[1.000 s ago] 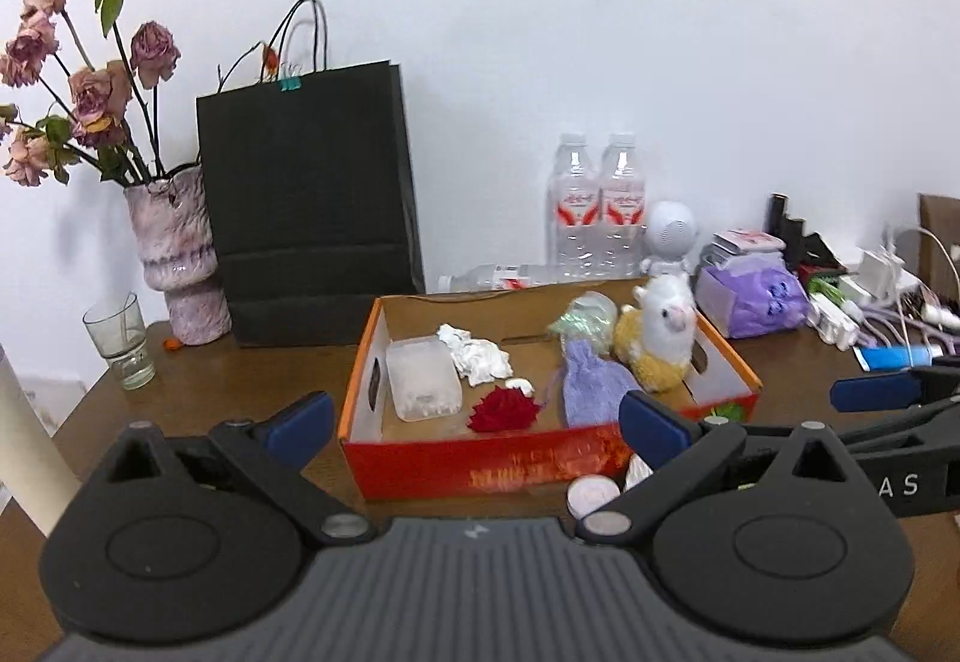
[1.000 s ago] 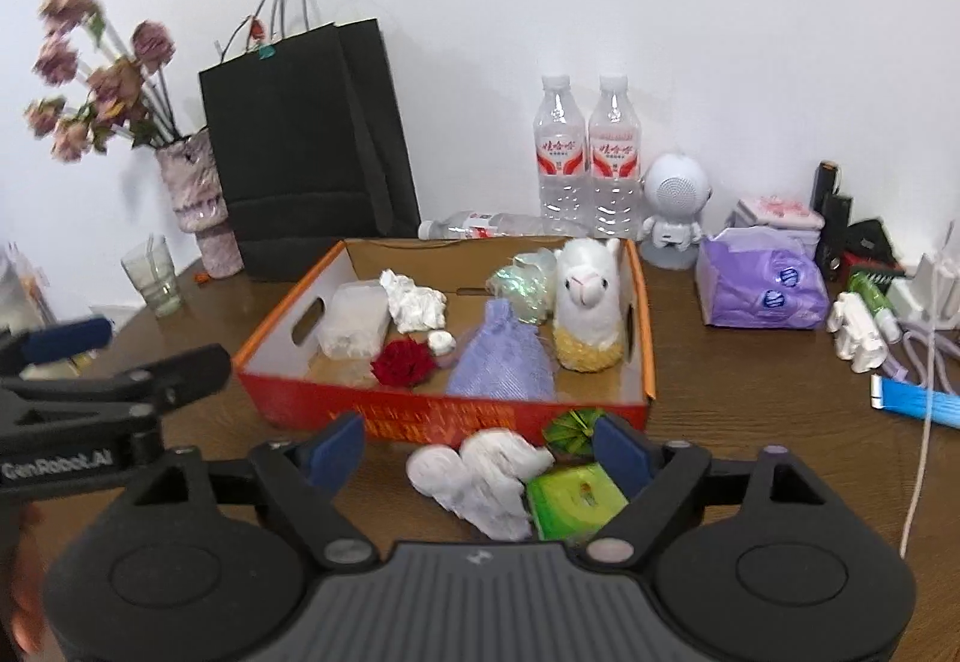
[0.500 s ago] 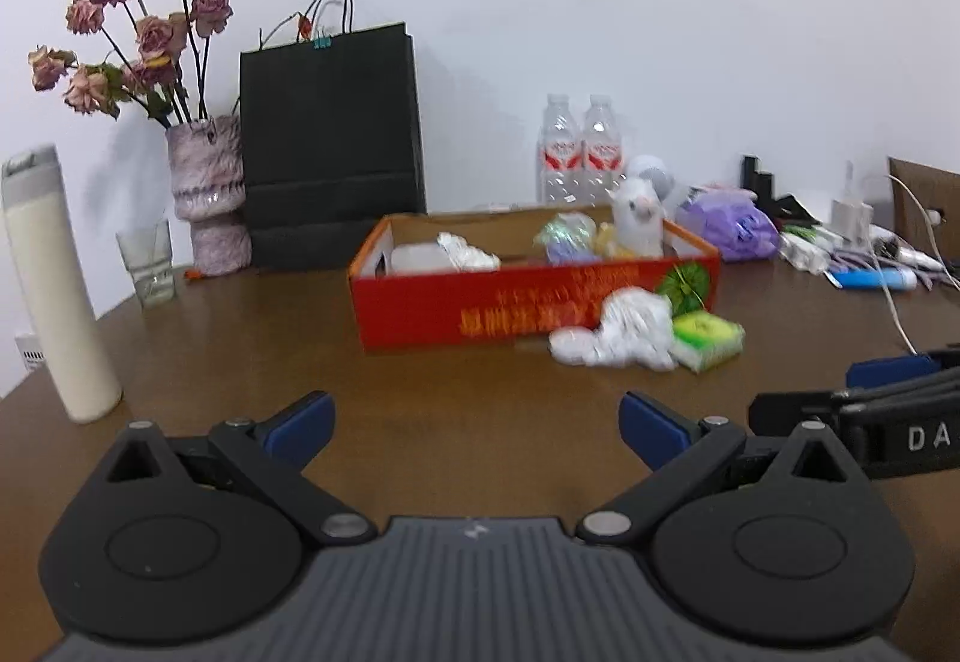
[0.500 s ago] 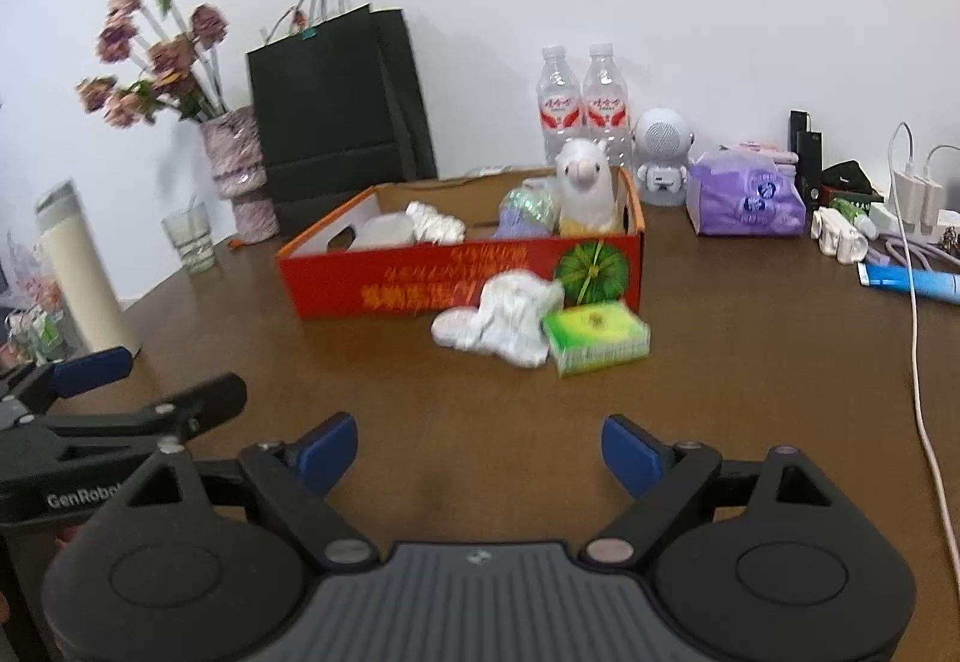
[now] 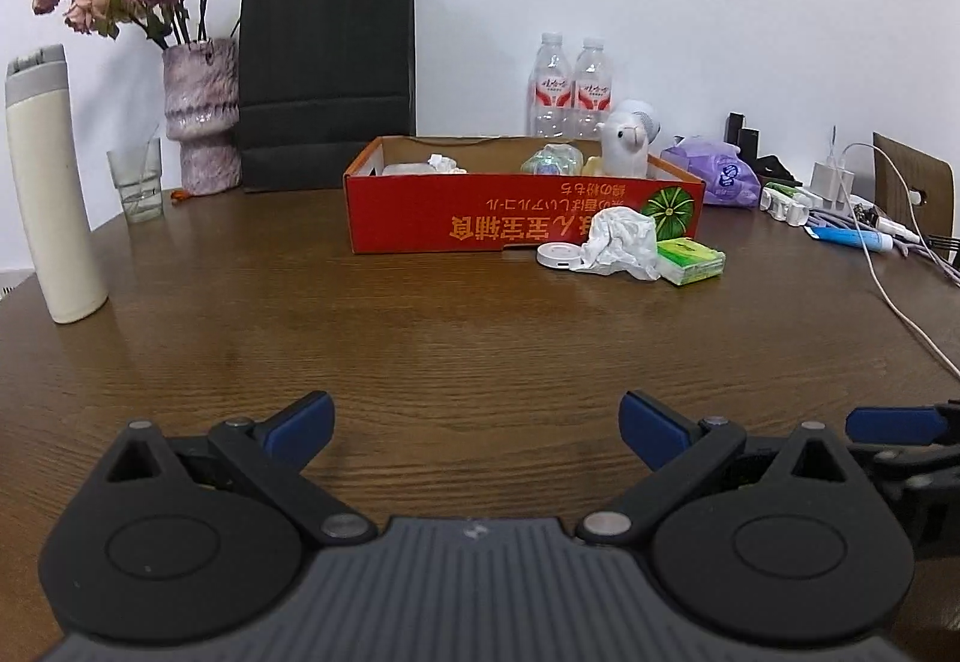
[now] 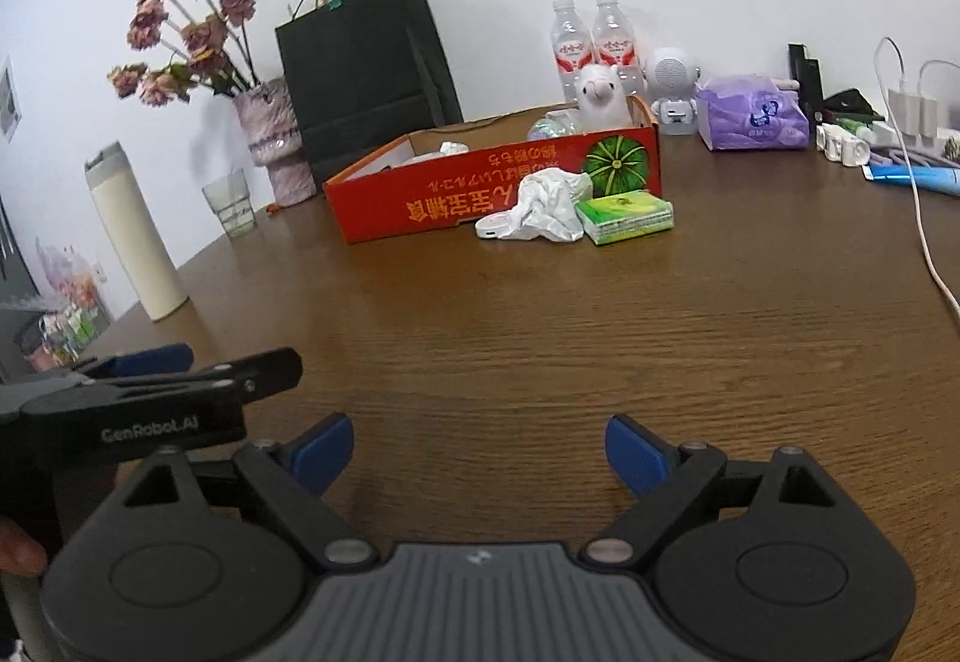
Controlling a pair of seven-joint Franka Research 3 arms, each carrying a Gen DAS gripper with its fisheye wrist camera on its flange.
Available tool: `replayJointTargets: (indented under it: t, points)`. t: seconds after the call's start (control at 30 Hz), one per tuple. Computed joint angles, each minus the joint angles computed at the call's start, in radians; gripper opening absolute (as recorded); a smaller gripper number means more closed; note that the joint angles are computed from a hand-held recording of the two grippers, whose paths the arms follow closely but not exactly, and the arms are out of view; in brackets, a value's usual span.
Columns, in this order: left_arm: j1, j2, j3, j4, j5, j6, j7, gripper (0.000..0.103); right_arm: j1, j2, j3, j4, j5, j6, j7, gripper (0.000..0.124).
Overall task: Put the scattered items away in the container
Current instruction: 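Withdraw both tools from the box toward the remaining items, then grasp the white round lid with the left tool while the right tool grasps the crumpled tissue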
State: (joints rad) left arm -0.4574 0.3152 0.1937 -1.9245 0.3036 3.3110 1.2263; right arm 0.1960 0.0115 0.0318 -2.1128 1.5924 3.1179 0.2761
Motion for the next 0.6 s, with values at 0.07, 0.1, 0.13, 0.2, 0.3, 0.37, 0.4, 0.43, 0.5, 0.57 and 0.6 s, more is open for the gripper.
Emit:
replayJointTargets:
  t: [0.07, 0.1, 0.13, 0.2, 0.3, 0.37, 0.4, 0.43, 0.5, 0.57, 0.6]
  points:
    - [0.073, 0.014, -0.074, 0.037, 0.011, -0.028, 0.011, 0.103, -0.009, 0.018, -0.008, 0.033, -0.009, -0.016, -0.002, 0.089]
    - [0.115, 0.025, -0.117, 0.061, 0.019, -0.043, 0.016, 0.103, -0.017, 0.036, -0.012, 0.060, -0.020, -0.025, -0.005, 0.086]
    - [0.155, 0.040, -0.159, 0.094, 0.024, -0.064, 0.021, 0.103, -0.024, 0.060, -0.014, 0.096, -0.027, -0.024, -0.014, 0.084]
    - [0.208, 0.074, -0.214, 0.162, 0.028, -0.102, 0.020, 0.103, -0.038, 0.133, -0.014, 0.192, -0.067, -0.006, -0.016, 0.082]
    - [0.298, 0.155, -0.323, 0.298, 0.017, -0.160, 0.048, 0.103, -0.066, 0.264, -0.029, 0.350, -0.278, -0.065, 0.190, 0.073]
    - [0.332, 0.228, -0.380, 0.413, 0.000, -0.212, 0.081, 0.102, -0.044, 0.374, -0.085, 0.487, -0.492, -0.131, 0.418, 0.071]
    - [0.342, 0.259, -0.403, 0.463, -0.011, -0.243, 0.098, 0.098, -0.028, 0.439, -0.117, 0.569, -0.582, -0.158, 0.509, 0.062]
    - [0.356, 0.294, -0.435, 0.517, -0.027, -0.283, 0.125, 0.091, -0.004, 0.497, -0.159, 0.641, -0.672, -0.183, 0.606, 0.056]
    - [0.362, 0.339, -0.464, 0.583, -0.055, -0.323, 0.167, 0.082, 0.048, 0.613, -0.273, 0.789, -0.848, -0.282, 0.836, 0.034]
    - [0.354, 0.384, -0.475, 0.646, -0.074, -0.350, 0.207, 0.080, 0.051, 0.681, -0.306, 0.878, -0.924, -0.325, 0.939, 0.030]
    - [0.343, 0.406, -0.469, 0.679, -0.081, -0.364, 0.219, 0.080, 0.045, 0.699, -0.303, 0.897, -0.944, -0.320, 0.955, 0.030]
